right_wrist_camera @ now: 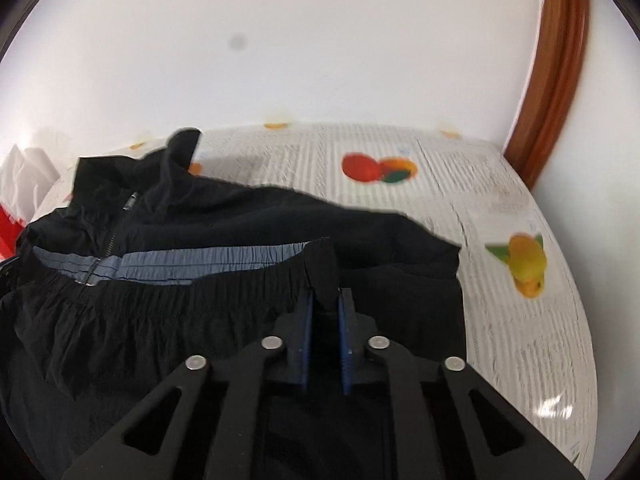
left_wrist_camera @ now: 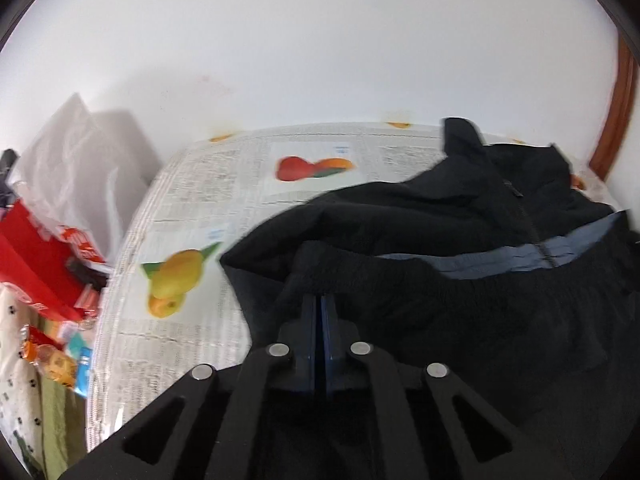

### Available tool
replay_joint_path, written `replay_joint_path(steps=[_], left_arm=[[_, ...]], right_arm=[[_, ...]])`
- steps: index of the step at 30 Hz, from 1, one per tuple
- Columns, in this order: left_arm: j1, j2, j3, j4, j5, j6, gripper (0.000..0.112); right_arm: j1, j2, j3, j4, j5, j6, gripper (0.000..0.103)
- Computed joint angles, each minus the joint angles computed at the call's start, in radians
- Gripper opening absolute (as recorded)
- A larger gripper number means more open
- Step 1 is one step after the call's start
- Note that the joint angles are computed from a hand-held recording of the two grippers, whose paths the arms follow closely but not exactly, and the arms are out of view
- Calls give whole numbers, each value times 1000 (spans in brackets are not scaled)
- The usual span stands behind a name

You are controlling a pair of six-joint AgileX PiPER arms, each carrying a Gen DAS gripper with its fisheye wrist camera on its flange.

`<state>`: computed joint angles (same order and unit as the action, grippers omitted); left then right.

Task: Fold large clothes

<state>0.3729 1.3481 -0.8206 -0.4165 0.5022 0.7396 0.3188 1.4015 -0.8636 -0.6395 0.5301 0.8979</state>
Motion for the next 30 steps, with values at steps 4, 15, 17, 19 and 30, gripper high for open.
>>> replay_joint_path(steps=[4, 15, 17, 19, 30], left_arm=[[34, 29, -12, -82, 29, 71, 2], [3, 43, -26, 2, 41, -17, 2], [13, 38, -36, -10, 77, 1, 3], [25, 28, -47, -4, 122, -3, 7], [214, -88, 17, -97, 304, 195, 24]], right_arm=[[-69, -104, 97, -121, -142, 216, 5], [37, 82, -41, -126, 140, 214, 26], [50, 32, -16, -120, 166, 211, 38], [60, -13, 16, -112, 186, 209, 43], [103, -260, 262, 12, 254, 198, 43]])
